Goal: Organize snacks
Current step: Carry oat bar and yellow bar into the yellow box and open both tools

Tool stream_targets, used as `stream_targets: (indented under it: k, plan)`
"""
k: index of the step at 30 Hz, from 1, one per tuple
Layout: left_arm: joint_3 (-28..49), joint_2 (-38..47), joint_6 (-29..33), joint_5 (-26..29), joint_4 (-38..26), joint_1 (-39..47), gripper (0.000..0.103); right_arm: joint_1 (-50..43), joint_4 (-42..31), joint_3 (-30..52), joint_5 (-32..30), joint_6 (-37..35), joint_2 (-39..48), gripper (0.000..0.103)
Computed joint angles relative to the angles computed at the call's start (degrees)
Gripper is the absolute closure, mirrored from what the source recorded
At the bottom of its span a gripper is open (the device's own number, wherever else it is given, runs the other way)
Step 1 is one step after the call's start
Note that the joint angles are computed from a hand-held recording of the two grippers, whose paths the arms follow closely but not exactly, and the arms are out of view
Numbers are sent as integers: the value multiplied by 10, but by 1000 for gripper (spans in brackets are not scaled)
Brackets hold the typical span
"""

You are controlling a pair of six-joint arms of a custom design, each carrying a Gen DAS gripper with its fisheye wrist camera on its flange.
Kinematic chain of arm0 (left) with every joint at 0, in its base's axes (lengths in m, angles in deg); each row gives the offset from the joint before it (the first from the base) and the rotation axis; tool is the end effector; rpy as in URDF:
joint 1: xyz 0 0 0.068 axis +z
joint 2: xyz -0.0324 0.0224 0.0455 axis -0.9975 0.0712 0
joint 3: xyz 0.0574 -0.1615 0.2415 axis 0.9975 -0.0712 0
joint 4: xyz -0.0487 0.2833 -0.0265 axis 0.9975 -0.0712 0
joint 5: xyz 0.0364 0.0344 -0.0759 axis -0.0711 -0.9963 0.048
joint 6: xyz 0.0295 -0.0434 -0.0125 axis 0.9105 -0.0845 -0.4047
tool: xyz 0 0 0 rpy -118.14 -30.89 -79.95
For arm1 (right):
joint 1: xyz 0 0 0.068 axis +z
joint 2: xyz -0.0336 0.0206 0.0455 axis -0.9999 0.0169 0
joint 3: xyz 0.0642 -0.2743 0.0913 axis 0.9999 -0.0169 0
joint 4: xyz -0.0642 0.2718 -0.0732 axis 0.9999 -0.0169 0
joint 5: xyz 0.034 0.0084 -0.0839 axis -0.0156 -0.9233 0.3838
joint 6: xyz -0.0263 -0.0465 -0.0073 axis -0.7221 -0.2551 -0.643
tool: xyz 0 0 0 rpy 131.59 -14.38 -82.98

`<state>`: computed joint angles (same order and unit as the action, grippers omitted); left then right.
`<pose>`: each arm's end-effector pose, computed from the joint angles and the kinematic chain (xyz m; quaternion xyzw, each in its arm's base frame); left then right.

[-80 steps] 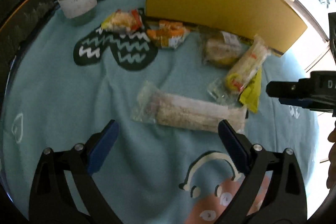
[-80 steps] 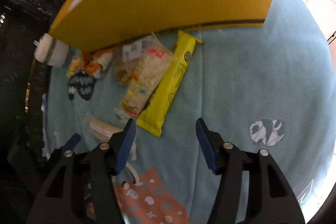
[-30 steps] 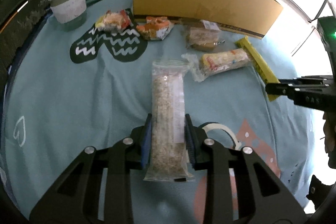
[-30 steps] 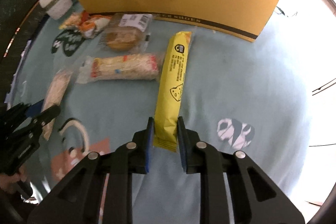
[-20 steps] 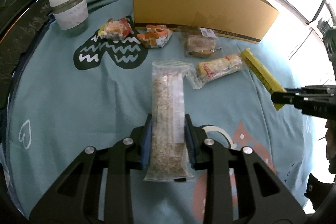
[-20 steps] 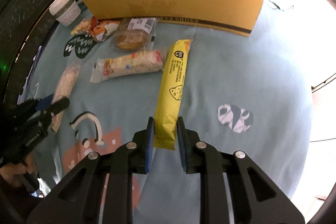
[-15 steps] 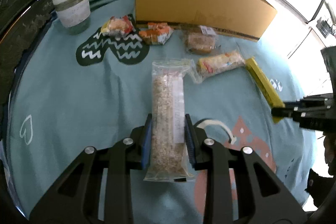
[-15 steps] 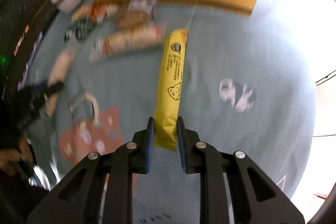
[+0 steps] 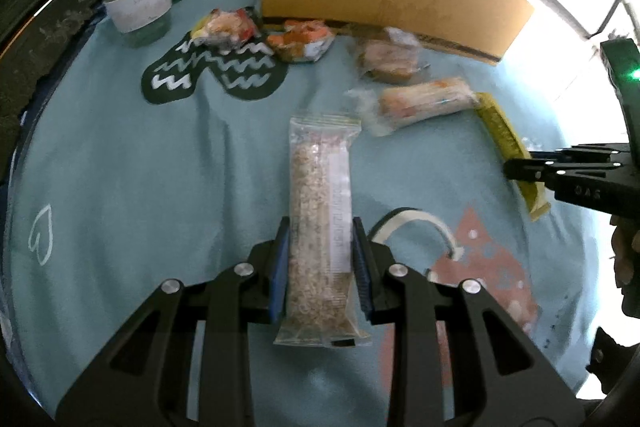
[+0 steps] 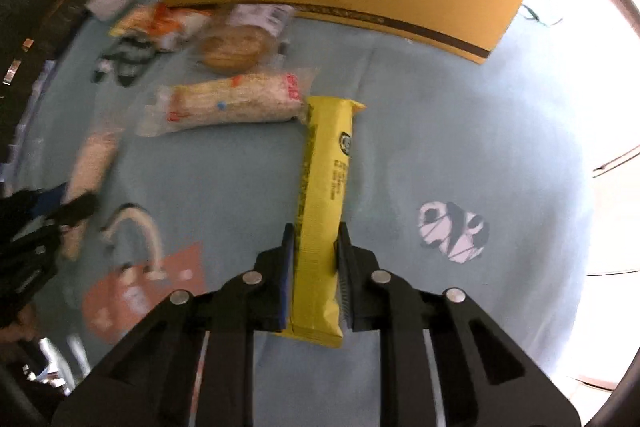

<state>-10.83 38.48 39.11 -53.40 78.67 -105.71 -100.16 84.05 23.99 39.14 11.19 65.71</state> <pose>0.2401 -0.0946 0.0741 0.2567 0.9329 -0.1306 0.2164 0.1785 -0.0308 0.0624 0.0857 0.9798 0.0410 0.1761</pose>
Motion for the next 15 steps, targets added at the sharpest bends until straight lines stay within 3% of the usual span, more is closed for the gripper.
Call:
stream_targets:
  k: [5, 8, 15]
  plan:
    - [7, -74, -12, 38, -38, 9, 75, -89, -166, -3, -107, -55, -193, 84]
    - [24, -119, -25, 56, -65, 11, 75, -145, -254, 13, -151, -93, -267, 84]
    - [86, -166, -51, 64, -101, -14, 75, -168, -325, 88, -197, -66, -329, 84]
